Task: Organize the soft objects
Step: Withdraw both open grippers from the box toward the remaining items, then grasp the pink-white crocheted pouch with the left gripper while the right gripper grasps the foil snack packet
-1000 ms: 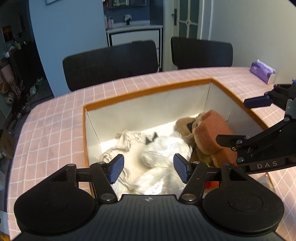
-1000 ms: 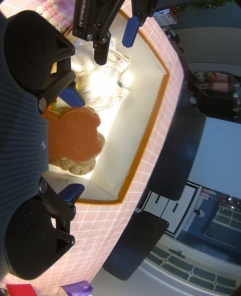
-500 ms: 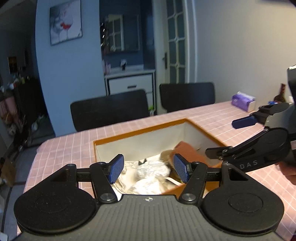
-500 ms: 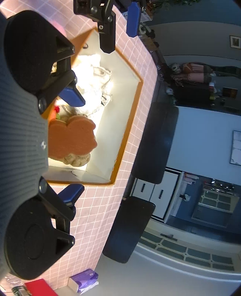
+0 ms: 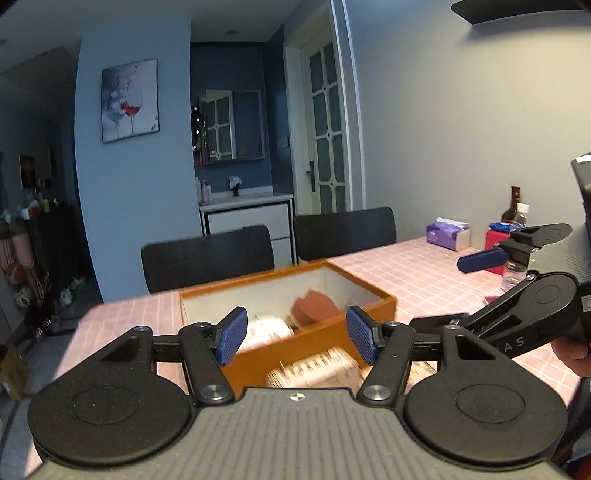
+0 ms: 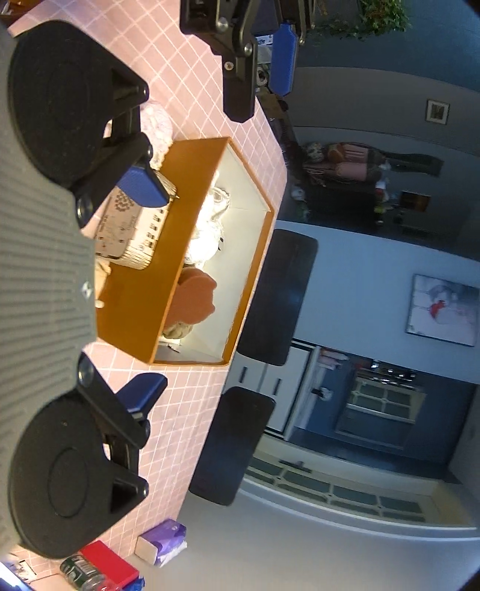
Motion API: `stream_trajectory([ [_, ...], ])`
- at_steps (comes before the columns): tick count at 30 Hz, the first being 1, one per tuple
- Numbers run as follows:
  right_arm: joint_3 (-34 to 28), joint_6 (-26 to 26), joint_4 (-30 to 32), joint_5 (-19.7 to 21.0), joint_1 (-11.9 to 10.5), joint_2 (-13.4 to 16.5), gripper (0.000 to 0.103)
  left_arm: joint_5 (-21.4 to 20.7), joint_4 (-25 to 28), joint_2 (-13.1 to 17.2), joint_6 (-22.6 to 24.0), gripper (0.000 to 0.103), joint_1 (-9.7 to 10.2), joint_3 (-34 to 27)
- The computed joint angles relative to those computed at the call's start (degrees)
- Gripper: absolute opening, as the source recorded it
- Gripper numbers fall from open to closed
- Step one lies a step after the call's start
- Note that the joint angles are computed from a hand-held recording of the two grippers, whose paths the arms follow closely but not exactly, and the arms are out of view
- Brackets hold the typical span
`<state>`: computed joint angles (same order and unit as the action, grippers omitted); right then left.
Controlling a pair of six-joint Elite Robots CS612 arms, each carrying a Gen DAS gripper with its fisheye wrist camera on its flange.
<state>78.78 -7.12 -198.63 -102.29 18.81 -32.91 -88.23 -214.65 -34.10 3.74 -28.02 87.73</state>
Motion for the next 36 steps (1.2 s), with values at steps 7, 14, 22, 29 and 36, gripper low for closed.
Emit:
stream_trajectory([
  [7,5.07,4.83,-4.10,-2.34,0.82,0.36,0.094,2.75,-1.70,0.44,-3.65,0.073,-1.17,4.67],
  [14,6.65,9.11,-3.16,-5.17,1.60,2.28,0.094,0.47,-1.95,1.69,-11.79,0.073,-0.68,7.05],
  [22,6.27,13.66,0.35,-4.75,1.42,3.90,0.094,4.91,-0.47,2.41,-12.71,0.073,-1.34,8.10],
  [29,5.36,13.97,1.45,-4.53,0.87,4.34,0.094,6.21,1.94,2.78,-11.52,0.081,-1.11,6.98],
  [36,2.04,12.10,3.65,-5.17,0.19,5.41,0.094,8.88,7.43,3.26,-7.60,0.083,-0.72,3.28],
])
